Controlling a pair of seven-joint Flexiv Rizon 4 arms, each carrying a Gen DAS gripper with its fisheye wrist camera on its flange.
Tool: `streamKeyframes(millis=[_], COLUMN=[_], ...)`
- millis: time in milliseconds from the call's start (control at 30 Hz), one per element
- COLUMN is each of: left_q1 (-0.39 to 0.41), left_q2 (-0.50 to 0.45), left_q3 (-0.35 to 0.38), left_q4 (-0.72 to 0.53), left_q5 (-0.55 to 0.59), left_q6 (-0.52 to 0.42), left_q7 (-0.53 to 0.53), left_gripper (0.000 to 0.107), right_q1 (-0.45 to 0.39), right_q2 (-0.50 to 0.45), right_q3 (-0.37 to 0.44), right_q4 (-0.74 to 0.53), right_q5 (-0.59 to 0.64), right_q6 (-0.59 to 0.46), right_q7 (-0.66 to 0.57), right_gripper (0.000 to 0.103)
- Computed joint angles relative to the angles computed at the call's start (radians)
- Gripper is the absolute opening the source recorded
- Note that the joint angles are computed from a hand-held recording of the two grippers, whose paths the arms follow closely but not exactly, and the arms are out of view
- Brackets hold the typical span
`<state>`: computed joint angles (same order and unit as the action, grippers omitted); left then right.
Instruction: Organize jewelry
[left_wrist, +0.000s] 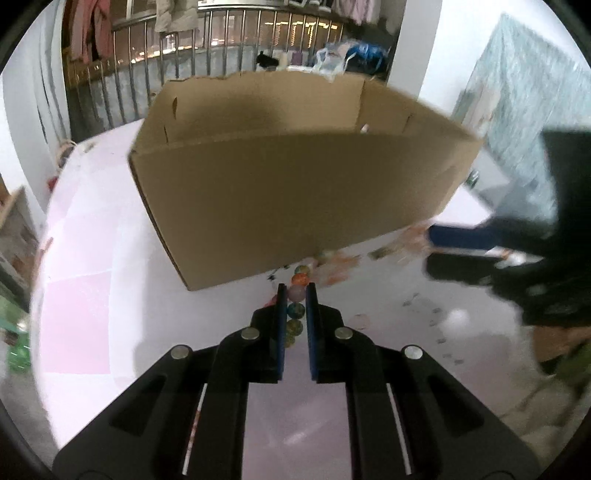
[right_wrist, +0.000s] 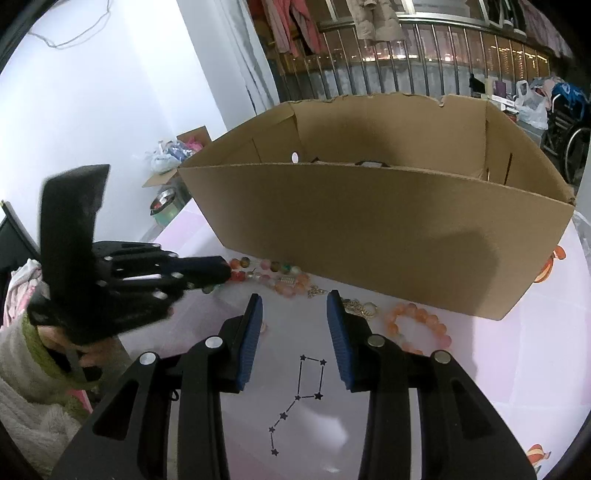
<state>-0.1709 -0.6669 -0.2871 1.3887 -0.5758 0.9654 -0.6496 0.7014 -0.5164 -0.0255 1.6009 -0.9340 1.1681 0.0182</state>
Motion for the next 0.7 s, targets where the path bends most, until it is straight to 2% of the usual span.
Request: streamKeyframes(millis=[133, 200, 333, 467, 600, 700], left_q1=[0.056, 0.068, 0.071, 0.058, 0.032, 0.003], left_q2=[0.026, 0.042, 0.038, 0.075, 0.079, 0.077], left_q3=[-0.052, -0.06, -0.058, -0.042, -0.026, -0.002], left_q4=[0.028, 0.056, 0.059, 0.121, 0.133, 0.139], left_q5=[-0.104, -0.152, -0.178, -0.233, -0.223, -0.174], left_q6=[-0.085, -0.098, -0.118, -0.142, -0.157, -0.15], left_q7=[0.032, 0.061, 0.063, 0.111, 0.142, 0.138], left_gripper=[0.009, 0.009, 0.009, 0.009, 0.009, 0.009], right_q1=[-0.003, -0.003, -0.002, -0.001, -0.001, -0.003], right_q2=[0.002, 0.002, -0.001, 0.0, 0.002, 0.0], right_q3=[0.002, 0.002, 0.003, 0.002, 0.004, 0.012], right_q4=[0.005, 0.005, 0.0, -0.002, 0.002, 0.001], right_q5=[0.002, 0.003, 0.008, 0.011, 0.016, 0.033], right_q6=[0.005, 0.006, 0.004, 0.002, -0.001, -0.012], right_q7=[0.001, 0.0, -0.005, -0.004, -0.001, -0.008], right_gripper=[0.036, 0.036, 0.036, 0.036, 0.036, 0.036])
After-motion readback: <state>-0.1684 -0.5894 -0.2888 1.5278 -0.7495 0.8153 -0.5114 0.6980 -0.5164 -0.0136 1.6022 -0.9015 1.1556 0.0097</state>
